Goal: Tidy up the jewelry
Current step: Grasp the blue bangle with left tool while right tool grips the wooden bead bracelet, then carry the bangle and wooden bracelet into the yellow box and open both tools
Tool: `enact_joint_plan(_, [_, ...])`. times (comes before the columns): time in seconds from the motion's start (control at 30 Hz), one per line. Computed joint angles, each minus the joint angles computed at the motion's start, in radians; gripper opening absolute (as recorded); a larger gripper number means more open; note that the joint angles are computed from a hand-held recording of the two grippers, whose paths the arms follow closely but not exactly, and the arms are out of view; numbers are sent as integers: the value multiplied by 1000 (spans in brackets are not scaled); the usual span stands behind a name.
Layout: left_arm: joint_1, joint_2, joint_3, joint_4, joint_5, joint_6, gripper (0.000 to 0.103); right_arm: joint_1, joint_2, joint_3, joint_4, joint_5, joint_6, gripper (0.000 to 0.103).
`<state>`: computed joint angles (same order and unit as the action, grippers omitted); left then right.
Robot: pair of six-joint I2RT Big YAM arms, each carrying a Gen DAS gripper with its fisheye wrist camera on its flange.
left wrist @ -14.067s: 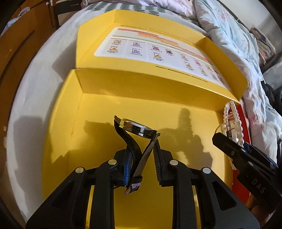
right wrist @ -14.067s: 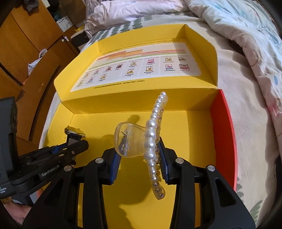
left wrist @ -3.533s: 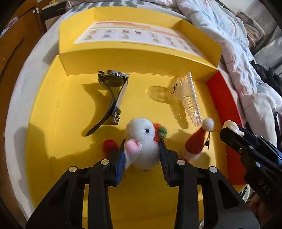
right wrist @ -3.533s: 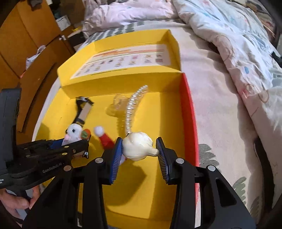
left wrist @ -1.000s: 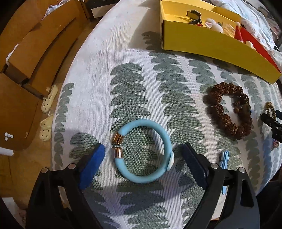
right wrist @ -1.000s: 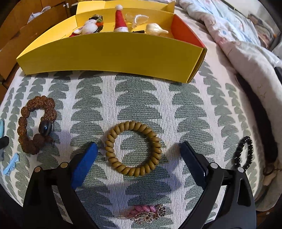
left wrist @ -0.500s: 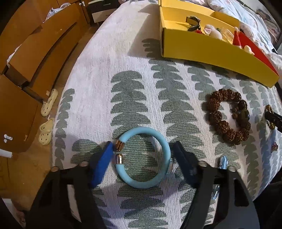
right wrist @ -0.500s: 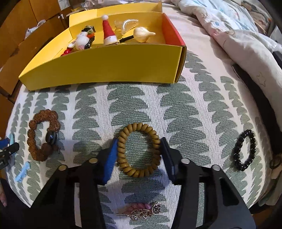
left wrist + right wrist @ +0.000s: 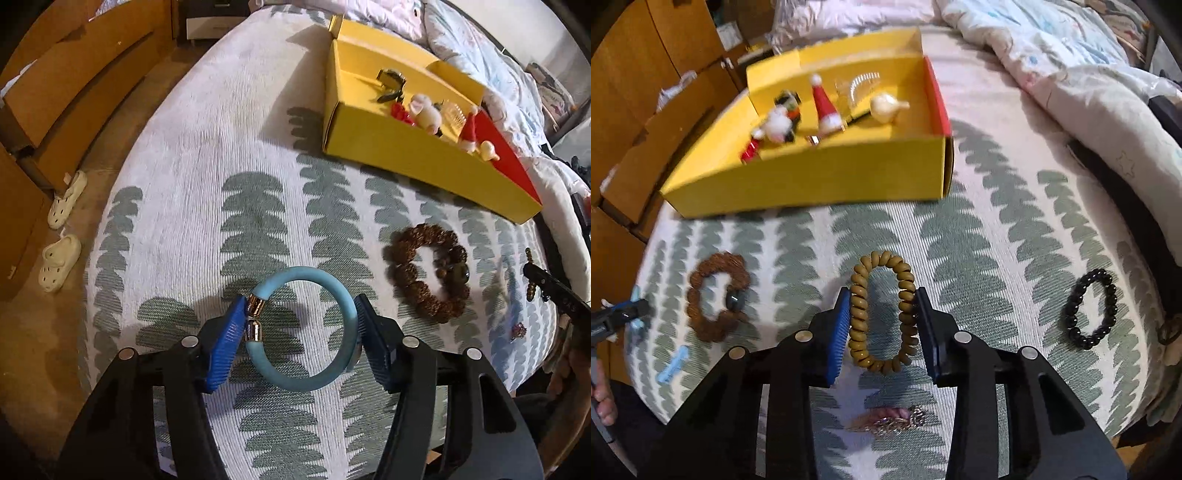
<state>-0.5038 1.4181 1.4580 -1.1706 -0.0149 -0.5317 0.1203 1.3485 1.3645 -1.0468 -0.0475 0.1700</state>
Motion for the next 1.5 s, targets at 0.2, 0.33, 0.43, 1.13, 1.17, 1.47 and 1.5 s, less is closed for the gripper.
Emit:
enact_joint_plan(0.2, [-8,0,32,5,-11,4,59,1,-33,26,29,-62,0,35])
enact_joint_plan(0.33, [-10,40,116,-11,-50,23,59,10,-5,101,16,-103,-9,35])
enact_joint_plan(0.43, [-10,89,201,-20,-38,34,59,21,54,202,-2,-101,-18,35])
enact_joint_plan(1.13, [4,696,1012,-362,26,147,36,20,467,600,-183,-34,-74,35])
enact_joint_plan(1.17, [6,708,1021,-372,31,148,36,18,470,597,-182,-29,-69,35])
enact_joint_plan(1.47, [25,588,848,-242,12,138,69,12,462,559,-131,-35,-65,57])
enact_joint_plan(1.5, [26,566,824,-226,8,135,69,14,455,552,-123,-29,-68,59])
